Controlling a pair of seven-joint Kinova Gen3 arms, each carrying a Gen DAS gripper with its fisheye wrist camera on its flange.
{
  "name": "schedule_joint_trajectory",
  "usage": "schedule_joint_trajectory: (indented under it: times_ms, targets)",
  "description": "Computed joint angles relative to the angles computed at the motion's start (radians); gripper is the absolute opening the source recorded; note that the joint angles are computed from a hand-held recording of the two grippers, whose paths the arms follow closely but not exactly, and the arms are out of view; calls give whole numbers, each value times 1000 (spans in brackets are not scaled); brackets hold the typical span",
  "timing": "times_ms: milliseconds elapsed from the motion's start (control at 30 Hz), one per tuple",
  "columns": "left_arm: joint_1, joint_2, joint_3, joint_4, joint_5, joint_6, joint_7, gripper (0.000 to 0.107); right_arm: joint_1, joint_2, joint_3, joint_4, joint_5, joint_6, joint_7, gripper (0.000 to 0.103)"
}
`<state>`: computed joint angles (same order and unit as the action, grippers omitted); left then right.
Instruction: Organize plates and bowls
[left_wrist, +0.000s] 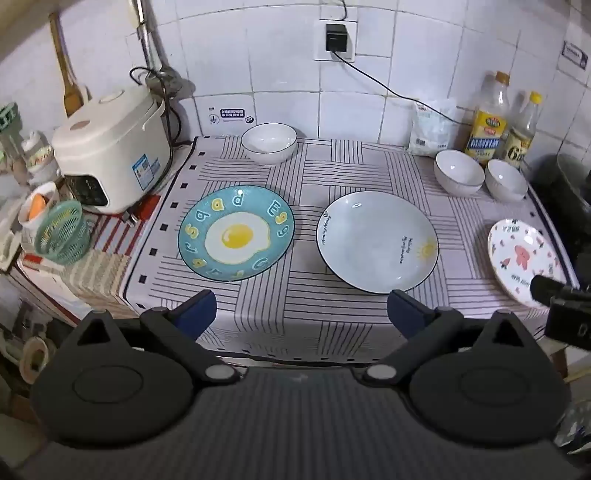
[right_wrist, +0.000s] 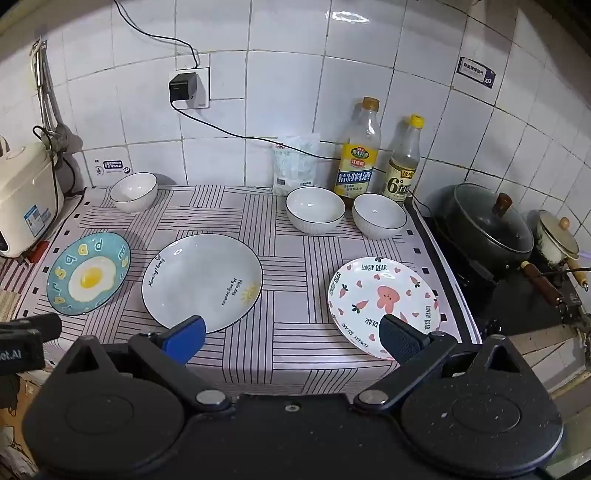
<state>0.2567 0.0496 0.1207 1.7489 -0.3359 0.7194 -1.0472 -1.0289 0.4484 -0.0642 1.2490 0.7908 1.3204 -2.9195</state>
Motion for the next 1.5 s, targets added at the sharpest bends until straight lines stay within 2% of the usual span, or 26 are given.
schedule_joint_trajectory:
  times_ms: [133,333,467,600,933,1067,1167,1500]
  targets:
    - [-9,-6,-3,13,14,-21,-15,101,10,-3,-3,7,-11,-13,-1,102]
    - [4,-14,6,34,-53,-40,29,101,17,-8,-4,16,-24,-27,-8,102]
    - [-5,-22,5,44,-30,-59,4,102,18,-10,-4,21,-21,-34,-11,102]
    - [3,-26,14,58,-81,-65,36,102,15,-13,-5,32,-14,-43,-20,102]
    - [-2,-41,18,83,-97,-96,42,102,10,-14,-7,57,9,-56,-49,102]
    - [5,-48,29,102,-151,-96,79,102,11,-11,-8,54,3,-45,-52,102]
    - [-5,-51,23,106,-104,-100,32,102,7,-15,-8,64,8,-41,-63,102]
    - [-13,-62,27,114,-97,-88,14,102,5,-28,-19,93,18,-39,-79,102]
